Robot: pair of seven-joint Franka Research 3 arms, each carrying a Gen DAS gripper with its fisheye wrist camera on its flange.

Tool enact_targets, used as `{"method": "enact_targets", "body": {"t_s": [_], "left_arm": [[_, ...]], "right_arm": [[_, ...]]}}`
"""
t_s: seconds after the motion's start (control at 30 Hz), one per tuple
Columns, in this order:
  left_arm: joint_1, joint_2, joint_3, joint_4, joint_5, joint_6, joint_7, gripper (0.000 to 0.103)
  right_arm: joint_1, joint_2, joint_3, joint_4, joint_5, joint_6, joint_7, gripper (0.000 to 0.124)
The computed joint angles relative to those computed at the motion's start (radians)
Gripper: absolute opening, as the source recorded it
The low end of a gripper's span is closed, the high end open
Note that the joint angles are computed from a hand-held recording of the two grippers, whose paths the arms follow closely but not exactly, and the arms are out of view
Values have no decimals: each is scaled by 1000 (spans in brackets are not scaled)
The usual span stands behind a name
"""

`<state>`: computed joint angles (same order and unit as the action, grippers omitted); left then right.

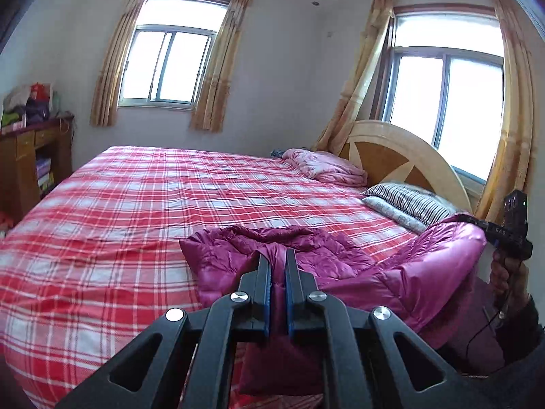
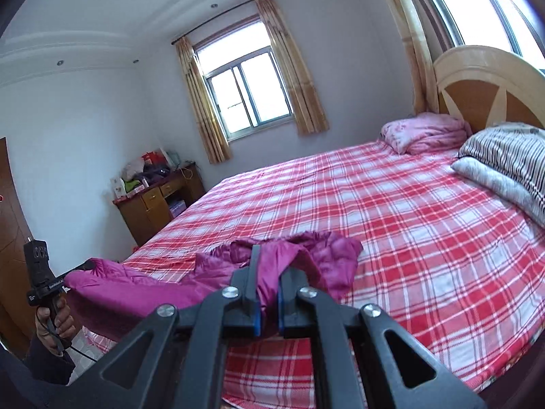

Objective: Fold large clothes
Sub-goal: 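Grasp the jacket hem with both grippers and lift it, then fold the hem up toward the collar and lay it down with both grippers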

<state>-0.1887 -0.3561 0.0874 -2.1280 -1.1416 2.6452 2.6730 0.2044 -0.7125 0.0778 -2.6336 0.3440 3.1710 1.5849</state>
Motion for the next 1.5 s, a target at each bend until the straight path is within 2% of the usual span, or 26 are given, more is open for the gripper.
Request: {"method": "enact_targets", "body": {"t_s": [0.07, 0.13, 0.23, 0.33, 0.37, 0.47, 0.5, 0.53, 0.57, 0.63, 0.73, 0.8, 0.83, 0.87, 0.9, 0.93, 1.03, 1.1, 1.13, 1.2, 1.27, 1.33, 1.37, 1.4, 1.47, 1.5], "left_arm": [[12, 77, -23, 52, 46, 33, -33, 6], [41, 182, -57, 135, 136, 51, -135, 6], [87, 341, -112, 271, 284, 97, -278, 6], [119, 490, -140, 425, 402, 74, -396, 6], [123, 538, -144, 477, 454, 65, -441, 6], [126, 665, -150, 623, 577, 25, -548, 8], [117, 716, -138, 685, 639, 4, -611, 10], [120, 742, -141, 722, 664, -17, -641, 10], [126, 782, -144, 780, 688, -57, -674, 11], [136, 861, -147, 905, 732, -153, -758, 12], [173, 893, -187, 947, 736, -149, -786, 18], [154, 868, -154, 887, 812, -19, -854, 36], [138, 853, -123, 852, 859, 54, -908, 57], [137, 837, -113, 812, 879, 130, -941, 70], [143, 820, -120, 771, 885, 204, -956, 72], [141, 808, -120, 750, 909, 239, -973, 72], [110, 786, -121, 714, 1015, 292, -1001, 72], [120, 781, -180, 697, 1048, 316, -963, 73], [105, 782, -180, 694, 1084, 316, -974, 76], [45, 796, -143, 700, 1187, 298, -1026, 77], [-62, 837, -30, 729, 1329, 280, -1160, 78], [-144, 897, 68, 799, 1446, 189, -1285, 78], [-169, 921, 101, 828, 1489, 150, -1339, 78], [-174, 945, 109, 859, 1509, 110, -1372, 78], [-140, 1000, 76, 943, 1492, 14, -1394, 78], [-116, 1022, 52, 977, 1476, -17, -1399, 78]], "right_arm": [[-2, 106, -20, 55, -2, 26, -3, 8], [5, 234, -48, 135, 11, 49, 1, 8], [-31, 376, -41, 235, 21, 81, 23, 8], [-105, 502, 9, 357, 29, 65, 34, 8], [-170, 554, 56, 409, -34, 47, 86, 8], [-432, 644, 235, 505, -487, 11, 465, 8], [-507, 682, 299, 547, -560, -12, 522, 8], [-547, 718, 332, 585, -624, -33, 574, 8], [-552, 754, 333, 621, -659, -53, 602, 8], [-522, 818, 306, 683, -661, -94, 593, 8], [-462, 889, 243, 753, -684, -143, 610, 8], [-426, 916, 206, 780, -683, -173, 615, 8], [-418, 931, 200, 794, -664, -187, 599, 8], [-406, 947, 191, 809, -651, -199, 588, 8], [-387, 956, 170, 817, -653, -203, 591, 8], [-368, 971, 153, 834, -654, -211, 589, 8], [-301, 1010, 95, 896, -662, -244, 592, 8], [-261, 1043, 58, 952, -663, -278, 588, 9], [-247, 1058, 47, 977, -652, -299, 577, 9], [-216, 1091, 19, 1031, -633, -338, 571, 16], [-190, 1116, -6, 1074, -609, -372, 562, 26], [-148, 1111, -53, 1071, -609, -371, 594, 36], [-115, 1096, -90, 1050, -629, -347, 630, 46], [-75, 1080, -137, 1027, -662, -323, 675, 71], [51, 1031, -285, 957, -820, -247, 851, 96], [94, 1020, -328, 942, -855, -228, 888, 96]]}}
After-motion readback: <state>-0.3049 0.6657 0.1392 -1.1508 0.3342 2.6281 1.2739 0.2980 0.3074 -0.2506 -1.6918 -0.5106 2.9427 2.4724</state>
